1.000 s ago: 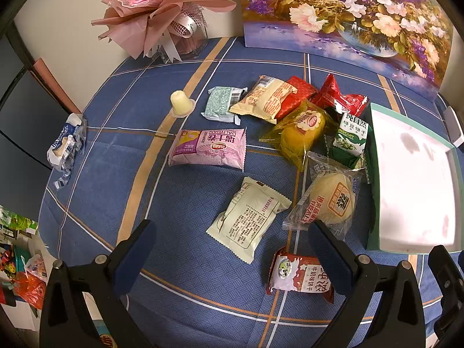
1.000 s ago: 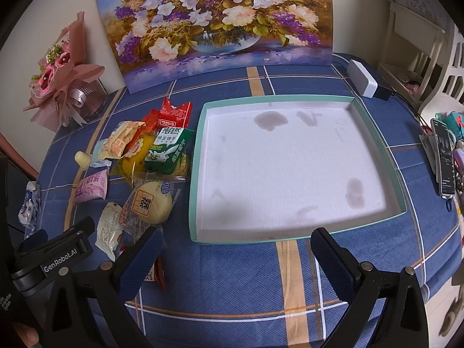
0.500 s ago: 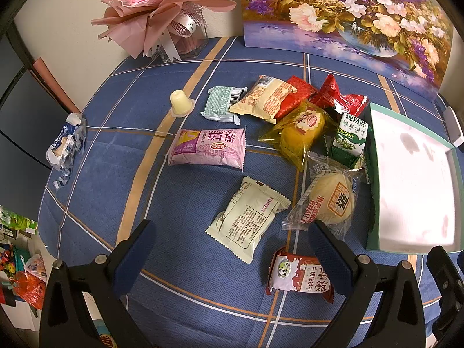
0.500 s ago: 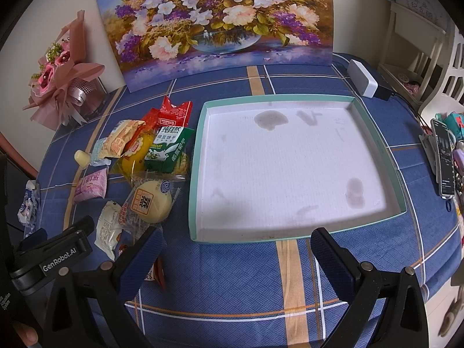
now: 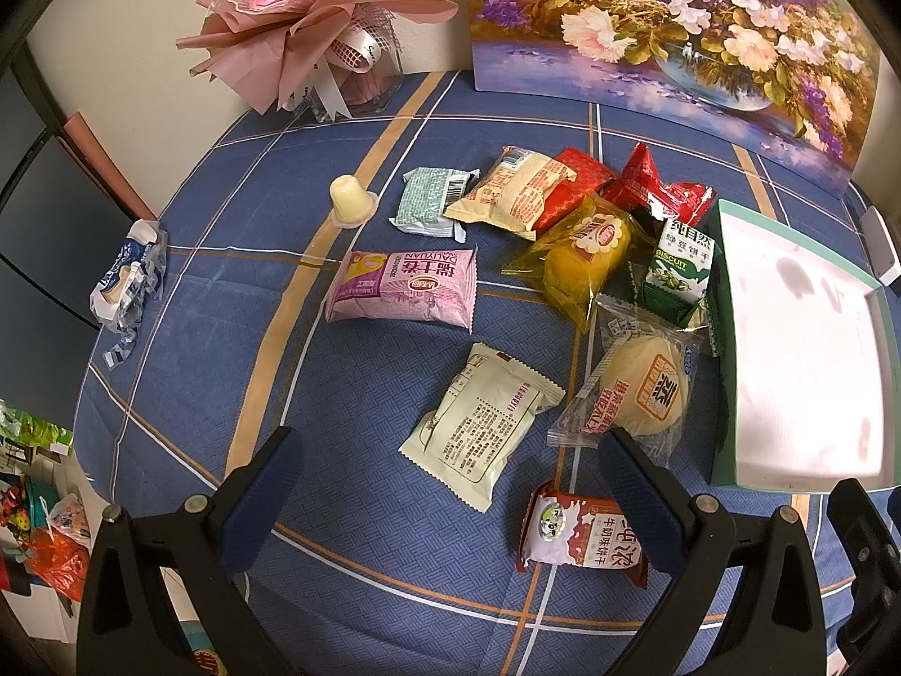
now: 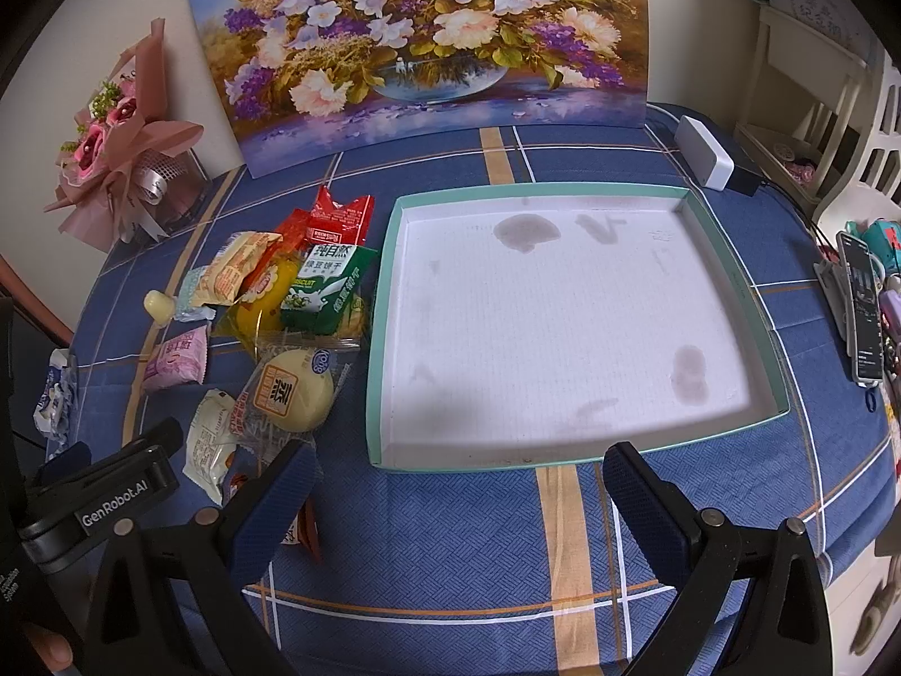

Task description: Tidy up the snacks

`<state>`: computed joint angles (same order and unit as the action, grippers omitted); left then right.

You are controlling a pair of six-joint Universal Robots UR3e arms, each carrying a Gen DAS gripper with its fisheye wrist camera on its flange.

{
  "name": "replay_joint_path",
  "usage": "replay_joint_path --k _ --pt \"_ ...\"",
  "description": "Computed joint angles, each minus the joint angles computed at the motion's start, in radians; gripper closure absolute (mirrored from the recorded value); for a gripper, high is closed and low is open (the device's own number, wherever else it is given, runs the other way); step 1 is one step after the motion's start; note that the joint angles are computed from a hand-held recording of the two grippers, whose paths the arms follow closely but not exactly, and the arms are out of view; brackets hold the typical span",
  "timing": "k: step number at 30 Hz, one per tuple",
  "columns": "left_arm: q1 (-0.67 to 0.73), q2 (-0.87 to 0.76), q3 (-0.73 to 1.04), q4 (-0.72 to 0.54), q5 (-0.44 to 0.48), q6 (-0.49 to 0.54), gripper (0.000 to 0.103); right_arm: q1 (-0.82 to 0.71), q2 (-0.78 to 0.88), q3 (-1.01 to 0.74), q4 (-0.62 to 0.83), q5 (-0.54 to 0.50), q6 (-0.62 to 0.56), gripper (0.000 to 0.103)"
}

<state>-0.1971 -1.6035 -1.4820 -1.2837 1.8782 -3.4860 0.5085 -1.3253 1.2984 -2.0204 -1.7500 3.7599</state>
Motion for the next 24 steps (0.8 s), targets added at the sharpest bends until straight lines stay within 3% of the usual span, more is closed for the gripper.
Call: replay_joint_path --k 12,17,21,24 --pt "0.01 0.015 -0.009 -0.001 -0.021 0.008 0.0 0.005 0.006 -0.007 0.0 0.006 0.002 0.0" --pt "0.08 0.056 -0.038 -0.01 -0.097 0.031 0.0 0.01 0.036 -0.025 -0.013 0.072 -0.011 0.0" --pt "0.136 0.076 -0.08 -0.02 -0.121 0.049 0.0 0.029 0.118 -0.12 0.019 0.147 -0.04 0.0" --pt "0.207 0.096 -0.135 -0.009 -0.188 0.053 0.0 0.047 0.207 -0.229 0.079 0.191 -0.053 0.0"
